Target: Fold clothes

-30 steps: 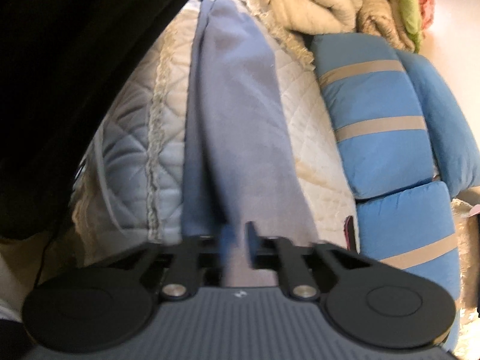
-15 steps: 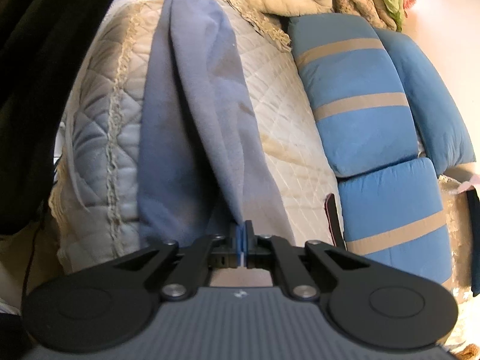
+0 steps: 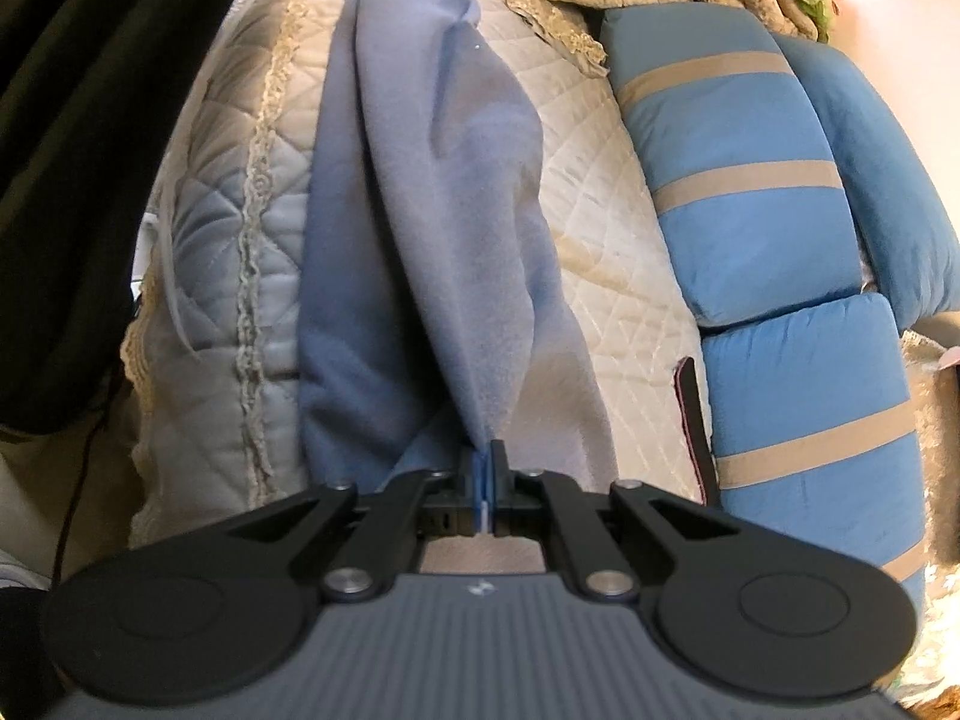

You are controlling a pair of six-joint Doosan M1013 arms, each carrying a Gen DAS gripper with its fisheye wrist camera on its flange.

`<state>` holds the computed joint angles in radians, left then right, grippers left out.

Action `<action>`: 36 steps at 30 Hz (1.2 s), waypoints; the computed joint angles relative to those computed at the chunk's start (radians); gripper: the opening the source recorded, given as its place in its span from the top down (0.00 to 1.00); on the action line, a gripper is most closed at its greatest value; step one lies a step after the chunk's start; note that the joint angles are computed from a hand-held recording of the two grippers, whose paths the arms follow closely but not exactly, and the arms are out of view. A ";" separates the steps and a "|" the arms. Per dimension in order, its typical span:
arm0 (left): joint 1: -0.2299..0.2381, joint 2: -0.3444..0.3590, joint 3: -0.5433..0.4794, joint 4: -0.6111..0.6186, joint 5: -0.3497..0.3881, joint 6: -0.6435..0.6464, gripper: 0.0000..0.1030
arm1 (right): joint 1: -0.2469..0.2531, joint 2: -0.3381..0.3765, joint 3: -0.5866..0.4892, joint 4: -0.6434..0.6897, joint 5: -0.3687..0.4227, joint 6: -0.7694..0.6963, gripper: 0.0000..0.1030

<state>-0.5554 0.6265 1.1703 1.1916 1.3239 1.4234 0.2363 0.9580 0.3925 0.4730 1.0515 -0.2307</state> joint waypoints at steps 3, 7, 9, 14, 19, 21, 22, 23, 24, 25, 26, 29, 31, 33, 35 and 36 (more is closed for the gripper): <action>0.003 0.003 -0.001 -0.004 0.000 0.017 0.48 | -0.001 0.001 -0.004 0.003 0.008 0.003 0.99; 0.006 0.004 -0.003 -0.012 0.001 0.043 0.71 | -0.002 0.002 -0.010 0.016 0.027 0.012 0.98; 0.007 0.003 -0.004 -0.017 0.004 0.050 0.97 | -0.002 0.002 -0.009 0.022 0.033 0.012 0.97; 0.010 0.003 -0.009 -0.030 0.013 0.069 0.98 | -0.005 -0.007 0.011 0.044 0.035 -0.004 0.95; 0.012 0.003 -0.009 -0.038 0.028 0.085 0.98 | -0.005 -0.008 0.014 0.063 0.062 -0.011 0.85; 0.015 0.007 -0.018 -0.059 0.052 0.104 0.98 | -0.004 -0.009 0.019 0.070 0.074 -0.025 0.74; 0.018 0.014 -0.028 -0.079 0.072 0.117 0.96 | -0.004 -0.011 0.023 0.072 0.080 -0.034 0.73; 0.018 0.018 -0.031 -0.079 0.084 0.117 0.95 | -0.004 -0.014 0.030 0.075 0.082 -0.046 0.72; 0.018 0.023 -0.034 -0.078 0.096 0.115 0.93 | -0.005 -0.017 0.037 0.079 0.082 -0.057 0.64; 0.019 0.025 -0.039 -0.084 0.112 0.113 0.91 | -0.005 -0.021 0.045 0.081 0.080 -0.067 0.58; 0.020 0.027 -0.045 -0.090 0.128 0.110 0.80 | -0.007 -0.022 0.045 0.084 0.085 -0.070 0.48; 0.023 0.006 -0.058 -0.139 0.114 0.005 0.44 | -0.015 -0.004 0.000 0.103 0.128 -0.028 0.17; 0.028 -0.009 -0.076 -0.177 0.093 -0.089 0.38 | -0.022 0.016 -0.051 0.111 0.163 0.029 0.13; 0.036 -0.019 -0.105 -0.214 0.069 -0.196 0.34 | -0.027 0.041 -0.111 0.118 0.197 0.093 0.00; 0.044 -0.025 -0.132 -0.245 0.029 -0.301 0.31 | -0.031 0.071 -0.178 0.117 0.224 0.161 0.00; 0.051 -0.028 -0.144 -0.267 0.004 -0.352 0.29 | -0.031 0.095 -0.230 0.110 0.244 0.207 0.00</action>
